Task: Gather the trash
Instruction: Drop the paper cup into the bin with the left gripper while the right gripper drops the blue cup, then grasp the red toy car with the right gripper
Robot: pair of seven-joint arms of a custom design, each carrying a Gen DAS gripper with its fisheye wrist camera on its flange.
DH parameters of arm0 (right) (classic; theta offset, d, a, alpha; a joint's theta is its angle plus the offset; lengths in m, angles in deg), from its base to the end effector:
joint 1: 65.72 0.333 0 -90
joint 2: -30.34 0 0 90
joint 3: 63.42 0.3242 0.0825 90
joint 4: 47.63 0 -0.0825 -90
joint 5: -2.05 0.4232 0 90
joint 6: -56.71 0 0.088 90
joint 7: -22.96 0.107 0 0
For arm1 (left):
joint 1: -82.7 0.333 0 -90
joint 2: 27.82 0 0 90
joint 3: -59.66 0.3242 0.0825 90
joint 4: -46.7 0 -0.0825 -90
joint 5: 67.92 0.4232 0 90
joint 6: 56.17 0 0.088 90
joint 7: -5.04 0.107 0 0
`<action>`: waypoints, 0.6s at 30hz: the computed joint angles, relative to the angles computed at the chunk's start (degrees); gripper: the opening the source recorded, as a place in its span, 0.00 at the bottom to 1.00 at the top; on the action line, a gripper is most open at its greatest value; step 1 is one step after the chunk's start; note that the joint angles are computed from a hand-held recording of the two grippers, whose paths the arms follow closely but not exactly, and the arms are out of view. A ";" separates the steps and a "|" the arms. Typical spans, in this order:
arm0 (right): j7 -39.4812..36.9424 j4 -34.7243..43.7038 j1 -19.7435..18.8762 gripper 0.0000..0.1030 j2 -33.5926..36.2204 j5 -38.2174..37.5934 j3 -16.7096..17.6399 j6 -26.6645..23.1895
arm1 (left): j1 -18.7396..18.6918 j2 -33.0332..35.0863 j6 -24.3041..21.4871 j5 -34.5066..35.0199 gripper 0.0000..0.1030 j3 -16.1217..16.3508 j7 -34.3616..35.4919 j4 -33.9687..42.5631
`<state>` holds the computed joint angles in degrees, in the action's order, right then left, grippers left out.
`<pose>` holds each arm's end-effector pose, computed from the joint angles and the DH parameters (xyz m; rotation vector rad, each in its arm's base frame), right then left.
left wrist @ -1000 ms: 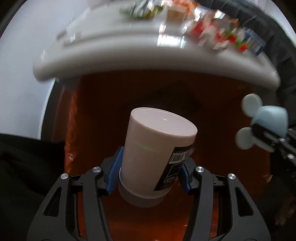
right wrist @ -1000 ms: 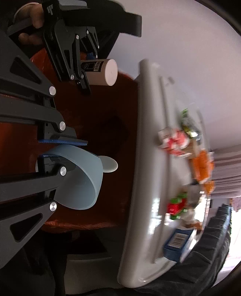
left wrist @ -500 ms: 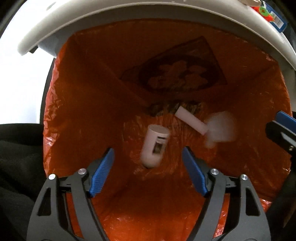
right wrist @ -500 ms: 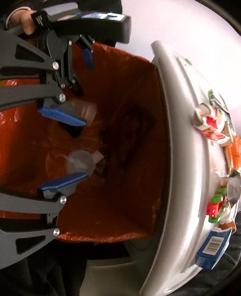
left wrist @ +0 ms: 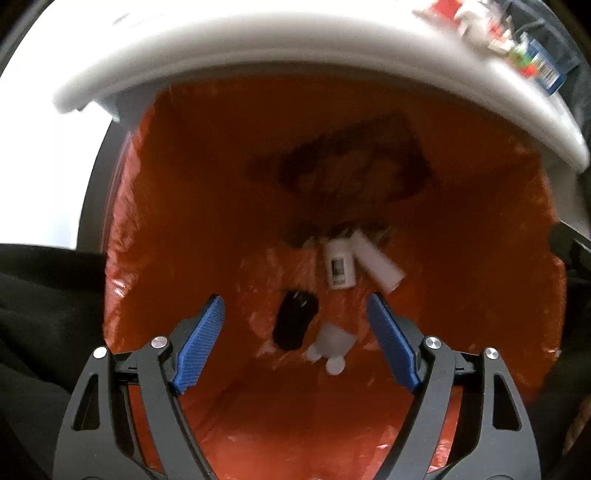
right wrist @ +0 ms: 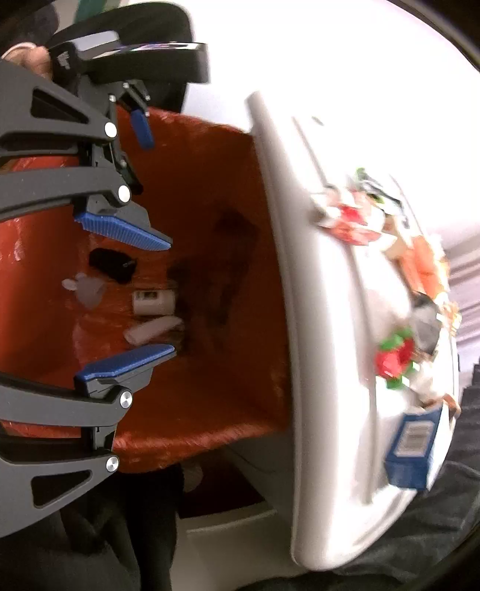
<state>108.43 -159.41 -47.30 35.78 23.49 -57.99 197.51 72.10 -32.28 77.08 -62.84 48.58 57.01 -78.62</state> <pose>0.5955 0.2614 0.4651 -2.0831 1.6169 0.0148 0.5314 -0.2108 0.4300 -2.3435 1.8572 -0.2769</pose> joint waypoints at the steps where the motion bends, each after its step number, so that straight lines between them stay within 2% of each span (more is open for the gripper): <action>1: 0.29 0.34 -0.09 0.51 -0.06 0.02 -0.14 0.94 | 0.00 -0.58 1.36 0.37 0.75 -0.03 -0.13 -0.37; 2: 0.45 0.82 -0.21 0.51 -0.03 -0.06 -0.28 1.68 | -0.02 -0.54 3.68 1.95 0.75 -0.27 -0.96 -0.78; 5: 1.50 4.62 -0.51 0.51 1.79 -2.11 -0.84 2.84 | -0.24 -1.20 5.80 4.37 0.75 -0.60 -1.62 -1.05; 9: 4.13 11.97 -0.42 0.53 6.28 -8.73 -2.14 4.29 | -0.59 -0.65 5.72 5.47 0.75 -0.73 -1.43 -0.43; 12: 4.24 16.76 -0.82 0.54 9.67 -9.61 -2.26 3.66 | -0.56 -0.26 5.64 5.57 0.75 -0.62 -2.06 -0.03; 14: 4.65 20.26 -0.48 0.57 12.48 -10.95 -2.51 3.95 | -0.54 -0.70 5.76 5.63 0.75 -0.57 -2.40 -0.33; 18: 2.57 25.62 -0.26 0.60 17.40 -11.67 -2.09 5.60 | -0.55 -0.93 6.31 6.15 0.75 -0.59 -2.38 -0.58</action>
